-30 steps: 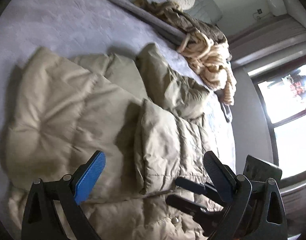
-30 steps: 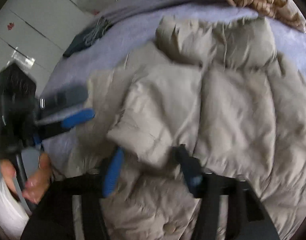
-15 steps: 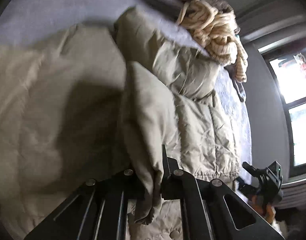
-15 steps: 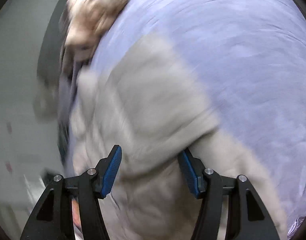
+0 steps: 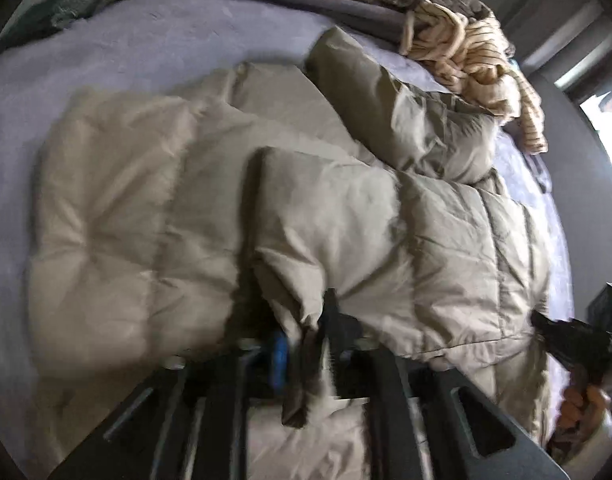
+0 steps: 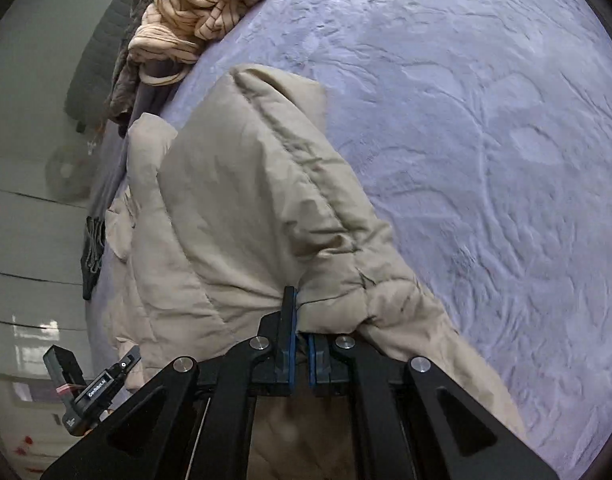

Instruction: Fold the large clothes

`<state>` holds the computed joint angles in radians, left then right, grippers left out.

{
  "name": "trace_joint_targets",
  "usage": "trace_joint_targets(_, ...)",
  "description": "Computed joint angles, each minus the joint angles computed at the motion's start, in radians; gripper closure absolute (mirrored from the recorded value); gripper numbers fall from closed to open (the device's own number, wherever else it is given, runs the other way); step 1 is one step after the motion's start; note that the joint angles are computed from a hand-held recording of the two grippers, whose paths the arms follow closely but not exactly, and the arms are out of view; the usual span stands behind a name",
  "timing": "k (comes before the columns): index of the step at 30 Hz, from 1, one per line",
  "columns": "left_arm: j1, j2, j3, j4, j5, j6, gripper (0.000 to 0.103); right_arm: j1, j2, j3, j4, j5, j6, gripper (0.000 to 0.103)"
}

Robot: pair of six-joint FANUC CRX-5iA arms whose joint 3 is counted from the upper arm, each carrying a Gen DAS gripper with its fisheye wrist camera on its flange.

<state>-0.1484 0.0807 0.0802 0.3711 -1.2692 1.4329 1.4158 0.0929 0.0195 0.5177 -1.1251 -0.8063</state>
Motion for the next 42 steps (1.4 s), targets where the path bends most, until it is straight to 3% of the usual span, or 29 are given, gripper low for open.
trace_joint_targets(2, -0.007, -0.035, 0.029, -0.108, 0.017, 0.044, 0.038, 0.006, -0.001, 0.032, -0.037, -0.024, 0.047, 0.086)
trace_joint_targets(4, 0.017, -0.074, 0.006, -0.112, 0.055, 0.027, 0.038, 0.025, -0.002, 0.079, -0.075, -0.072, 0.133, 0.055)
trace_joint_targets(5, 0.036, -0.082, -0.002, -0.083, 0.060, 0.007, 0.043, 0.040, 0.002, 0.105, -0.061, -0.099, 0.180, 0.044)
trace_joint_targets(6, 0.053, -0.088, -0.011, -0.052, 0.064, -0.012, 0.062, 0.056, 0.004, 0.117, -0.031, -0.116, 0.194, 0.044)
trace_joint_targets(8, 0.072, -0.076, -0.003, 0.003, 0.053, -0.055, 0.080, 0.081, -0.003, 0.119, 0.043, -0.161, 0.193, 0.044)
trace_joint_targets(10, 0.067, -0.064, 0.002, 0.037, 0.062, -0.095, 0.080, 0.074, -0.036, 0.069, 0.100, -0.192, 0.113, 0.044)
trace_joint_targets(11, 0.049, -0.048, 0.013, 0.043, 0.070, -0.106, 0.080, 0.060, -0.066, 0.013, 0.120, -0.164, 0.043, 0.044)
trace_joint_targets(16, -0.039, 0.039, 0.085, -0.010, 0.072, -0.073, 0.080, -0.059, -0.182, -0.284, 0.218, 0.164, -0.308, 0.045)
trace_joint_targets(18, -0.068, 0.061, 0.108, -0.064, 0.068, -0.037, 0.080, -0.113, -0.192, -0.358, 0.301, 0.321, -0.392, 0.074)
trace_joint_targets(20, -0.075, 0.082, 0.112, -0.081, 0.069, -0.037, 0.080, -0.138, -0.175, -0.342, 0.296, 0.357, -0.345, 0.086)
trace_joint_targets(25, -0.100, 0.104, 0.098, -0.084, 0.101, -0.061, 0.080, -0.137, -0.103, -0.180, 0.025, 0.144, -0.004, 0.088)
trace_joint_targets(29, -0.119, 0.094, 0.128, -0.141, 0.082, -0.024, 0.080, -0.132, -0.107, -0.215, 0.070, 0.150, -0.075, 0.088)
trace_joint_targets(36, -0.061, -0.021, 0.048, -0.047, 0.072, -0.099, 0.080, -0.018, 0.014, 0.107, 0.017, -0.284, 0.175, 0.088)
trace_joint_targets(38, -0.061, -0.040, 0.025, -0.041, 0.057, -0.107, 0.080, 0.034, 0.060, 0.191, 0.024, -0.361, 0.256, 0.088)
trace_joint_targets(42, -0.095, -0.030, 0.019, -0.151, 0.018, -0.057, 0.080, 0.038, 0.119, 0.273, -0.042, -0.396, 0.361, 0.088)
